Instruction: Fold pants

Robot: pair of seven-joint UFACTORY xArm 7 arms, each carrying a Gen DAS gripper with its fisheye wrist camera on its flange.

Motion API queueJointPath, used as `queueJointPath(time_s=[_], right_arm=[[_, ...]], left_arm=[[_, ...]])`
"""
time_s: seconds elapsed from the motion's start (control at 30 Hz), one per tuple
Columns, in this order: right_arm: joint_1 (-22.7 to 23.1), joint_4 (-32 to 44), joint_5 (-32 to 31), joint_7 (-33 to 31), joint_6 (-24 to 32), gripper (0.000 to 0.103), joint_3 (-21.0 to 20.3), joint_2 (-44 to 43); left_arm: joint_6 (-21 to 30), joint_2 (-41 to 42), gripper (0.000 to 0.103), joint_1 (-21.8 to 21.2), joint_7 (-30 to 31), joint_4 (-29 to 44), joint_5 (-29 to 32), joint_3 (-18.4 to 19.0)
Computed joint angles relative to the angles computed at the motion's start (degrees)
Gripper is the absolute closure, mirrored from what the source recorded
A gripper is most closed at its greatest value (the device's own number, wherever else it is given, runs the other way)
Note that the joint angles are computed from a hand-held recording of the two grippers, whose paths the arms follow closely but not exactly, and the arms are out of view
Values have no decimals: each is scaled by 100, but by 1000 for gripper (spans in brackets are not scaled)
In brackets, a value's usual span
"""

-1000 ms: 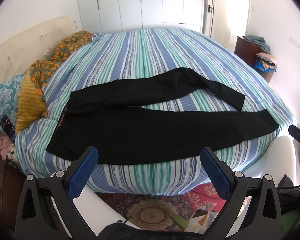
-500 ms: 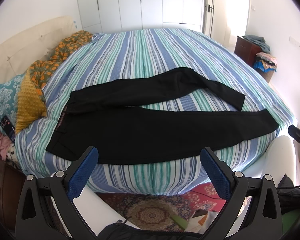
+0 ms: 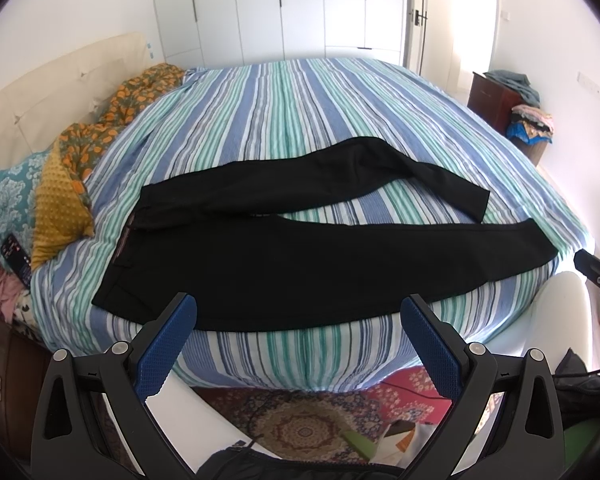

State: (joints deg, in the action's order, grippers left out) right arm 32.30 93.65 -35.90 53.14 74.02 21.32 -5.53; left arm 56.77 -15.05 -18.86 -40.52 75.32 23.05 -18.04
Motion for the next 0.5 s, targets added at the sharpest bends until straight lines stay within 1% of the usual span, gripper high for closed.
queueJointPath(time_s=[0.5], right_arm=[[71, 106, -25, -67, 26, 0, -34, 106]], left_arm=[[59, 70, 1, -10, -1, 106, 23, 10]])
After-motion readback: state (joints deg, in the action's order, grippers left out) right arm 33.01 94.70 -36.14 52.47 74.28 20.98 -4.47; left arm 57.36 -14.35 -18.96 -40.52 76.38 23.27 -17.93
